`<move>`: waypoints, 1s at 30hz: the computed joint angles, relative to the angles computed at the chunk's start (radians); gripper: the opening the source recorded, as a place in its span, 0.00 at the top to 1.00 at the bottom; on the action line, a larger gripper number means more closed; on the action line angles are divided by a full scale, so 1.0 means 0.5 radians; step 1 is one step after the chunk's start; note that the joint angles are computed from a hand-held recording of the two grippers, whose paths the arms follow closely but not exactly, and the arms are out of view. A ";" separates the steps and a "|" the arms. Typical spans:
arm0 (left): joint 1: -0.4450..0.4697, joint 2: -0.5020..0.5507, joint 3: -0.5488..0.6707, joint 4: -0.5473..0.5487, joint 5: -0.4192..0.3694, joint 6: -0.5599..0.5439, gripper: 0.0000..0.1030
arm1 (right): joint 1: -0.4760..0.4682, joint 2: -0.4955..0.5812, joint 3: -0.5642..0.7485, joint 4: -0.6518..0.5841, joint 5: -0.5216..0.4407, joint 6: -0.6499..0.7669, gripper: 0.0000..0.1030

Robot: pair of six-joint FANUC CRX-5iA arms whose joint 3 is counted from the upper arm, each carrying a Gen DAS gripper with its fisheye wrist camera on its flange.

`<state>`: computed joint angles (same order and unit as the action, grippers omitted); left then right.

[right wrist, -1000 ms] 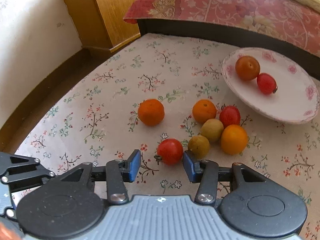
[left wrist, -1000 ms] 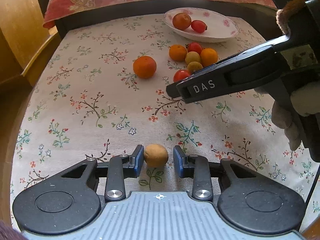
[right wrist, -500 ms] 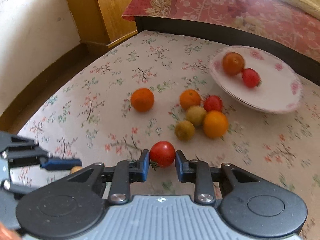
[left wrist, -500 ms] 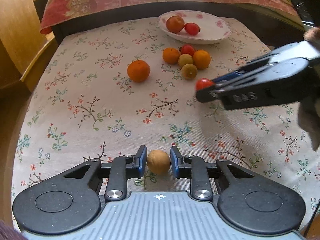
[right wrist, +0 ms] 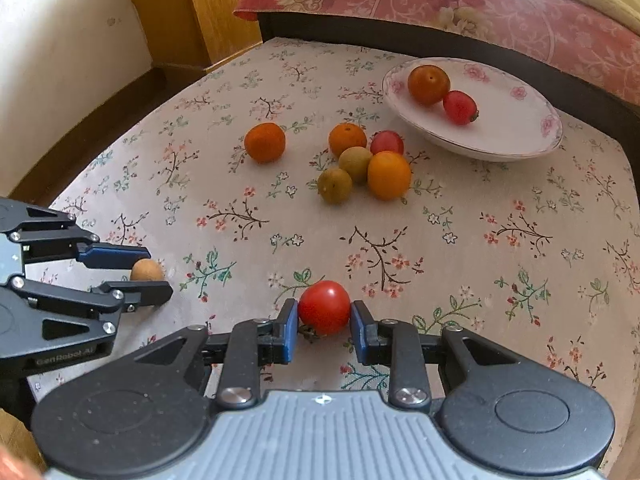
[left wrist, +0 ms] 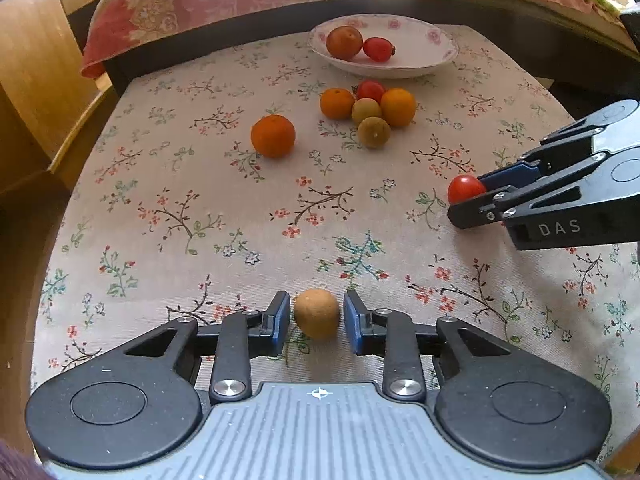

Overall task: Organize fruits
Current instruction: 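Grasp the tan round fruit with the left tool while the right tool grasps a cherry tomato, then carry the tan fruit and cherry tomato over the white plate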

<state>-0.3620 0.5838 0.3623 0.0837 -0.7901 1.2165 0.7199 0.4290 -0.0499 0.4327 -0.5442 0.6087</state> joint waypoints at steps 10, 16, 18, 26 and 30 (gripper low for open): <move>-0.034 0.005 0.009 -0.039 0.017 0.007 0.62 | -0.016 -0.010 0.004 -0.073 0.033 0.094 0.63; -0.024 0.008 0.001 -0.006 0.022 -0.001 0.62 | -0.007 0.003 0.018 -0.036 -0.002 0.097 0.60; -0.027 0.007 0.006 -0.022 0.016 0.008 0.61 | -0.002 0.009 0.029 -0.028 -0.028 0.106 0.60; -0.048 0.007 0.043 -0.108 -0.044 0.107 0.57 | 0.002 0.027 0.089 -0.086 -0.122 0.195 0.69; -0.052 0.000 0.038 -0.133 -0.050 0.138 0.50 | 0.000 0.021 0.074 -0.086 -0.099 0.187 0.69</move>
